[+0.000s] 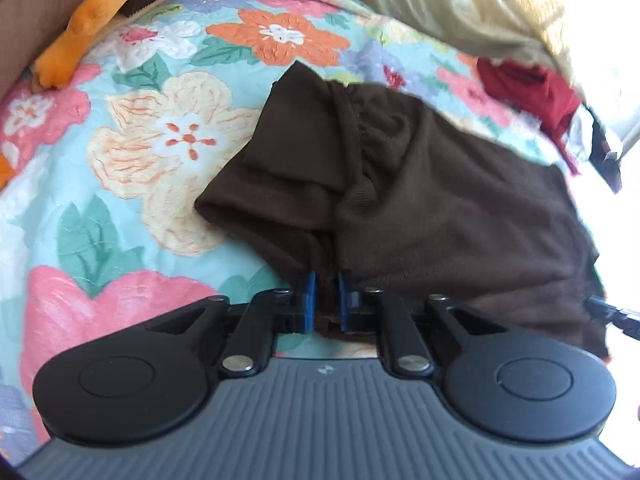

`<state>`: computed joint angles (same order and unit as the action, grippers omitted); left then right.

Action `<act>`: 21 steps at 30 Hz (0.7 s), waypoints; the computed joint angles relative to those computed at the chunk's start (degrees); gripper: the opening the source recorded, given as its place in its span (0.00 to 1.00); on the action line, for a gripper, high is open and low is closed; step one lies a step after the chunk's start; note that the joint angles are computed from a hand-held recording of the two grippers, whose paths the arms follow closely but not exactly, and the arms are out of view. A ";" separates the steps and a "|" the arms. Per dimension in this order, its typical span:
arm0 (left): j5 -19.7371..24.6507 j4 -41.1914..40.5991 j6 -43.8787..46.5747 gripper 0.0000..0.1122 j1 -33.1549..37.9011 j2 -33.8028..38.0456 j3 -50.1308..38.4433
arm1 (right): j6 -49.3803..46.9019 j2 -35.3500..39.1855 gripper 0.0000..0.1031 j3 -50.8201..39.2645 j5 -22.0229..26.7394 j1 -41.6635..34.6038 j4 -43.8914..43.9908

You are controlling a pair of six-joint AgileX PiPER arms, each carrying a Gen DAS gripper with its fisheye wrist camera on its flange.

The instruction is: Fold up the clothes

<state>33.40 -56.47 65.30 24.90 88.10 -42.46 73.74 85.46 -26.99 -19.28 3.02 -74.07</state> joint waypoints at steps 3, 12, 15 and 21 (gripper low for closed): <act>1.55 -1.18 2.06 0.09 1.41 -2.84 0.94 | -9.99 -5.14 0.02 3.40 -0.61 0.40 6.95; 16.70 3.96 -5.93 0.05 9.11 -0.69 -3.18 | 4.32 -17.06 0.03 8.98 -11.90 -16.35 -15.86; 12.40 9.69 -10.92 0.06 6.10 1.26 -3.70 | 5.73 -12.09 0.10 7.90 -11.53 -16.31 -14.04; 14.30 5.35 -7.69 0.15 8.21 2.35 -3.74 | 0.91 -1.72 0.56 3.84 -9.91 -11.75 -1.97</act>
<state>47.70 -51.12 57.61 33.12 90.46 -46.20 74.65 83.74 -23.15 -29.19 -8.73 -76.03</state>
